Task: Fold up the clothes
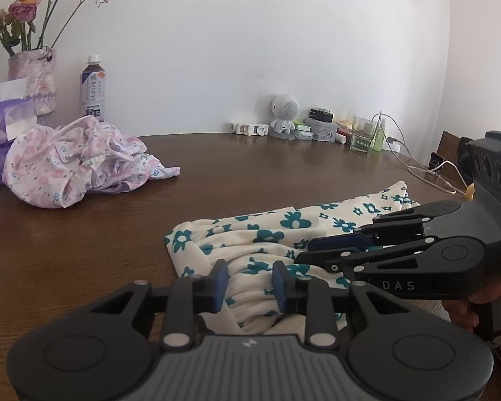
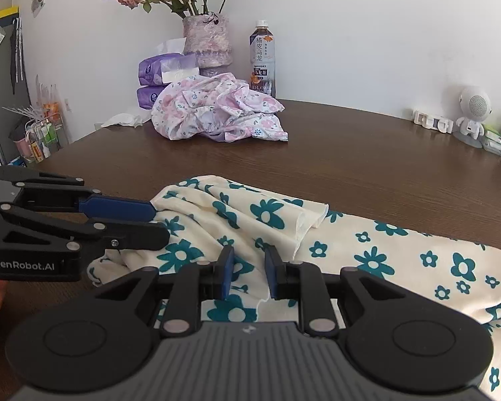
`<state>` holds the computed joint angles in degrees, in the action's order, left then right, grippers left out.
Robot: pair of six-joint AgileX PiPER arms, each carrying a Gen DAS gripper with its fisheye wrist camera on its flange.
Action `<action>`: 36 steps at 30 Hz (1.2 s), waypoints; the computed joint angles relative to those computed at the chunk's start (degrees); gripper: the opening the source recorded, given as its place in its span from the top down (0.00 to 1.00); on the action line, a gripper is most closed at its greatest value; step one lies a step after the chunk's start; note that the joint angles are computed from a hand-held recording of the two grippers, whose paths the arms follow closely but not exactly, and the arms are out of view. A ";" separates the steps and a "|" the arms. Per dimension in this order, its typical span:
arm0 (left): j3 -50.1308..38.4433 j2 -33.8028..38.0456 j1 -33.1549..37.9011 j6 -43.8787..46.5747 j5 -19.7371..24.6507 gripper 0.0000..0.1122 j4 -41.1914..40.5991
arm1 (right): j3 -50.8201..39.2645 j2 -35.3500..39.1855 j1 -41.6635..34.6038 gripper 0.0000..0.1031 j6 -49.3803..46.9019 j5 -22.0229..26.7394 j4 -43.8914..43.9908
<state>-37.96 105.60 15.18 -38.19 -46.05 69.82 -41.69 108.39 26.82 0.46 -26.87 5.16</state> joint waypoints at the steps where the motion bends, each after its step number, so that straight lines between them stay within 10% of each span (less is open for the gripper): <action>1: -0.18 -0.52 0.76 -1.71 -0.77 0.67 1.56 | 0.32 -0.50 -0.30 0.79 1.46 -0.10 -1.40; 6: -2.96 -3.87 1.79 -5.73 -0.31 0.49 1.64 | 3.35 -5.96 -5.21 0.57 17.23 -3.82 -15.79; 13: -16.93 3.14 -2.56 -19.12 8.65 0.51 6.38 | -9.23 -1.04 -7.41 0.53 21.40 8.07 -19.12; 19: -20.89 8.85 -3.21 -26.17 9.17 0.80 13.17 | -13.96 4.58 -7.57 0.62 24.58 10.42 -21.03; 23: -19.87 9.81 -4.43 -21.13 10.80 0.80 10.13 | -14.05 5.66 -6.62 0.70 16.63 10.51 -15.54; 30: -10.48 3.53 1.79 -12.33 0.46 0.60 2.30 | -7.38 2.41 -6.19 0.63 12.03 2.44 -10.45; 36: 1.31 -4.81 8.22 -3.58 -4.98 0.51 11.98 | 9.18 -9.15 -0.93 0.43 4.42 -7.14 -9.21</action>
<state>-36.64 100.79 23.39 -41.77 -51.03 81.80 -32.51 99.25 25.89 4.88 -34.01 -4.05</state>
